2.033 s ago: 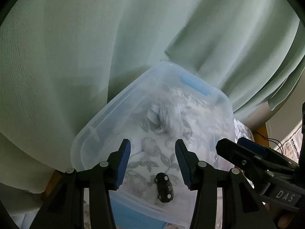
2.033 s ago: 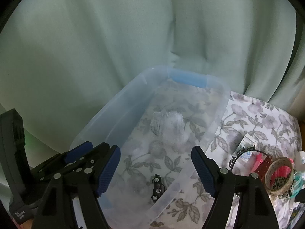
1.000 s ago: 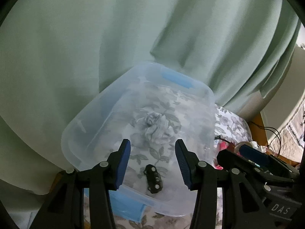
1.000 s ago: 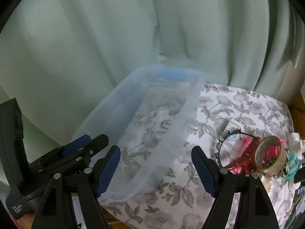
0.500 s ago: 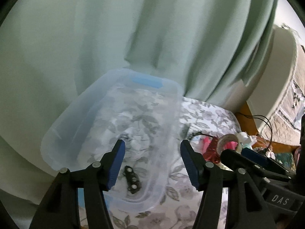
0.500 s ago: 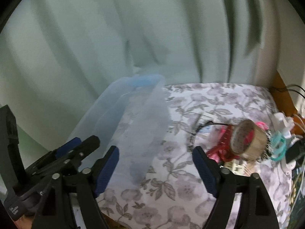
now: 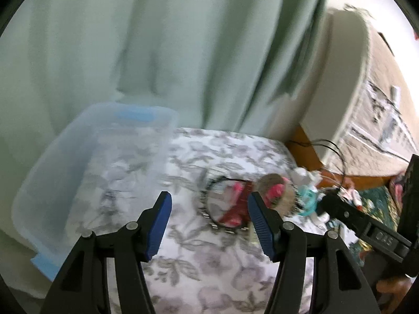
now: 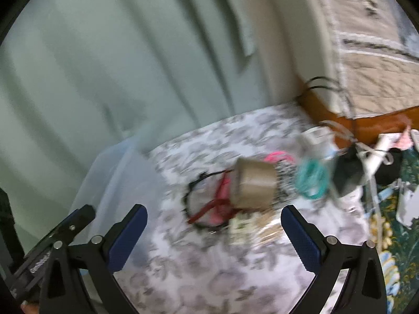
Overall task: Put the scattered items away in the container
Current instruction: 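Move both tools back from the container to the cluttered pile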
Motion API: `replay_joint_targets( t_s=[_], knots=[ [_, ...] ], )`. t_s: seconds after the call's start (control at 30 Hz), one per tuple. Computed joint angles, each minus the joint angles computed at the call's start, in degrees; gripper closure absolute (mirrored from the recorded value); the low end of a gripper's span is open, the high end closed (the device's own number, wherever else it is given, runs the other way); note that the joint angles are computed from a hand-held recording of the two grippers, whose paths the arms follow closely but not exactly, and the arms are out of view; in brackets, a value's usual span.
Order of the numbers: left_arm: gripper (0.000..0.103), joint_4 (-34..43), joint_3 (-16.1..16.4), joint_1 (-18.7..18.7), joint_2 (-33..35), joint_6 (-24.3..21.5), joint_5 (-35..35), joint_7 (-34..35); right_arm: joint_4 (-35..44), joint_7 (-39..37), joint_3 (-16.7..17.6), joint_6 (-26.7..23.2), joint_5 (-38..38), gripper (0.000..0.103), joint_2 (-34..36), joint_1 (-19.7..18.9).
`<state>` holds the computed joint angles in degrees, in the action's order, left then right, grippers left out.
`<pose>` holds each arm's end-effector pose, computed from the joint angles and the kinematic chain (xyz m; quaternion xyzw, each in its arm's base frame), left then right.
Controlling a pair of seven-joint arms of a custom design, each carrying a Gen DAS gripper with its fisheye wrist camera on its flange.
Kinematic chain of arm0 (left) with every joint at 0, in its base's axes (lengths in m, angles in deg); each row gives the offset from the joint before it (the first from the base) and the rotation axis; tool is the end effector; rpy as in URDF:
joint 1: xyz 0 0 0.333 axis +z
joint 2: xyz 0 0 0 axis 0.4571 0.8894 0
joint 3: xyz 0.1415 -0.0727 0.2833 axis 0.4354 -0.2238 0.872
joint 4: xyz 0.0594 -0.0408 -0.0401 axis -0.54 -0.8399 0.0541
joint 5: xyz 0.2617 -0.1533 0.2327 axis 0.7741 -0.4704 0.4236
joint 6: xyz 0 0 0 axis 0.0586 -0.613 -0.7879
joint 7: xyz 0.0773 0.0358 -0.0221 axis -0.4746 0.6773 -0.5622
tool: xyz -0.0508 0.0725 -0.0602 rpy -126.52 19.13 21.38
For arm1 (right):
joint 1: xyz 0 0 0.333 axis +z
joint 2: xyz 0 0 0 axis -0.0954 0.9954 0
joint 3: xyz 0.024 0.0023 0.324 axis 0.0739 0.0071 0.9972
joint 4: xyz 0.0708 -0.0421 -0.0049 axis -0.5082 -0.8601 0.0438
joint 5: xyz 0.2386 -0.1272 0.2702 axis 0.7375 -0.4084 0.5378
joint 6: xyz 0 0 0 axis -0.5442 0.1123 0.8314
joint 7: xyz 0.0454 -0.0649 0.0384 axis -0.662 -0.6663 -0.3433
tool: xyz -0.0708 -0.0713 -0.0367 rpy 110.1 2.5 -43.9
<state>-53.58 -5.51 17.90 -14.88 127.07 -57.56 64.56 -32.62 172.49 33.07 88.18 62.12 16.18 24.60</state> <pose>0.6396 -0.2302 0.6101 -0.6284 0.6719 -0.3470 0.1824 0.6250 0.3364 0.5697 -0.5643 0.7146 -0.1465 0.3866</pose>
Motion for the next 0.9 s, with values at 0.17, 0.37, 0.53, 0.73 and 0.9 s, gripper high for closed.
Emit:
replay_joint_targets(
  t_s=[0.17, 0.37, 0.53, 0.73, 0.9],
  knots=[
    [0.041, 1.75, -2.83, 0.63, 2.28, -1.74, -6.04, 4.69, -7.13, 8.71, -3.98, 5.26, -7.64, 0.0, -3.69, 1.29],
    [0.041, 4.15, -3.81, -0.33, 5.0, -6.72, -10.05, 7.36, -11.21, 10.02, -1.68, 8.19, -6.67, 0.0, -4.85, -1.89],
    [0.041, 5.22, -2.0, -2.88, 6.68, -7.38, -4.93, 6.1, -11.75, 2.26, 1.39, 7.62, 0.86, 0.0, -3.77, -4.5],
    [0.036, 7.25, 0.0, -5.06, 9.34, -9.3, 2.52, 3.72, -13.23, -4.82, 2.32, 9.8, 7.2, 0.0, -2.5, -4.8],
    [0.031, 8.84, 0.28, -5.46, 11.62, -10.79, 5.33, 3.69, -13.28, -8.36, 2.25, 10.26, 11.0, 0.0, -1.14, -4.34]
  ],
)
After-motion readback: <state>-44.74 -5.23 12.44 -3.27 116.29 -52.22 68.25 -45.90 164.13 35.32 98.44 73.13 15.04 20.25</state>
